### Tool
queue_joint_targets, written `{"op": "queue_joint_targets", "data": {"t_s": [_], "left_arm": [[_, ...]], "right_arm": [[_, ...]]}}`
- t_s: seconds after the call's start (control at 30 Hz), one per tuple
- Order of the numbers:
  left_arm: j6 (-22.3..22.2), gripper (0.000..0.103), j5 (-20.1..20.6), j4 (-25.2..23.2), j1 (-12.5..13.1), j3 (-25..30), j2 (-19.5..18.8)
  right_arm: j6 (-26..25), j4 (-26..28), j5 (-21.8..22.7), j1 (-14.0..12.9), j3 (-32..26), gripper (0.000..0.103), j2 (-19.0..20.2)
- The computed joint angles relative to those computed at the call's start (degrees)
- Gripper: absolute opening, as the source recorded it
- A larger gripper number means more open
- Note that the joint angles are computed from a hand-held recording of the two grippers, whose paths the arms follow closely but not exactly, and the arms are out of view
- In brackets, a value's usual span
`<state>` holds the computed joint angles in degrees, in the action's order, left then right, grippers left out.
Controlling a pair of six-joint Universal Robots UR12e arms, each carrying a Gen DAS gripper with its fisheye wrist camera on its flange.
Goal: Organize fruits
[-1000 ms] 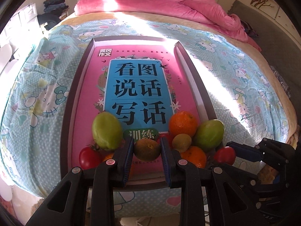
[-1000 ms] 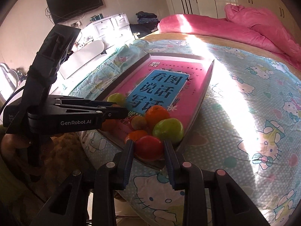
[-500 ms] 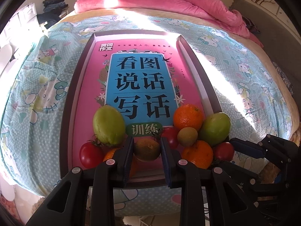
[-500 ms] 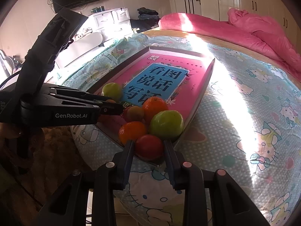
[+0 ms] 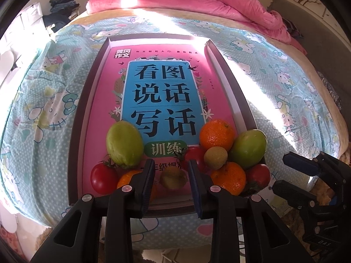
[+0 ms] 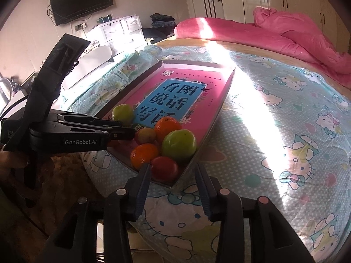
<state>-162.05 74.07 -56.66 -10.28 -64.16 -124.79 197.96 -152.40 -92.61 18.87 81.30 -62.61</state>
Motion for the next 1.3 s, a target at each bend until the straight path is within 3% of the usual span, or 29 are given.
{"op": "queue_joint_targets", "data": {"t_s": [0.13,0.37,0.47,0.73,1.03,1.3], "left_arm": [[-0.21,0.042,0.13,0.25,-0.07,-0.14,0.25],[-0.96,0.057,-0.74,3.04,-0.16,-1.30,1.69],[-2.17,0.065,-1.64,4.81,-0.10,-2.06,2.57],[-3.95,0.077,-5.95,8.14,0.04,-4.26,5.07],[-4.35,0.079,-6.23,11.08,-0.72,-6.23,7.04],[-3.54,0.079,-6.13,11.85,-1.29,-7.19,7.63]], "right_arm": [[1.42,-0.92,-0.29,-0.20,1.15,0.043,-0.85],[3.75,-2.89,-3.08,-0.15,2.89,0.053,-2.30],[4.87,-4.53,-7.13,0.32,3.82,0.066,-3.09],[7.68,-9.25,-16.54,1.13,6.13,0.081,-5.25],[9.88,-11.56,-21.84,1.63,7.22,0.090,-6.67],[10.14,-10.79,-23.34,2.01,6.92,0.093,-6.57]]}}
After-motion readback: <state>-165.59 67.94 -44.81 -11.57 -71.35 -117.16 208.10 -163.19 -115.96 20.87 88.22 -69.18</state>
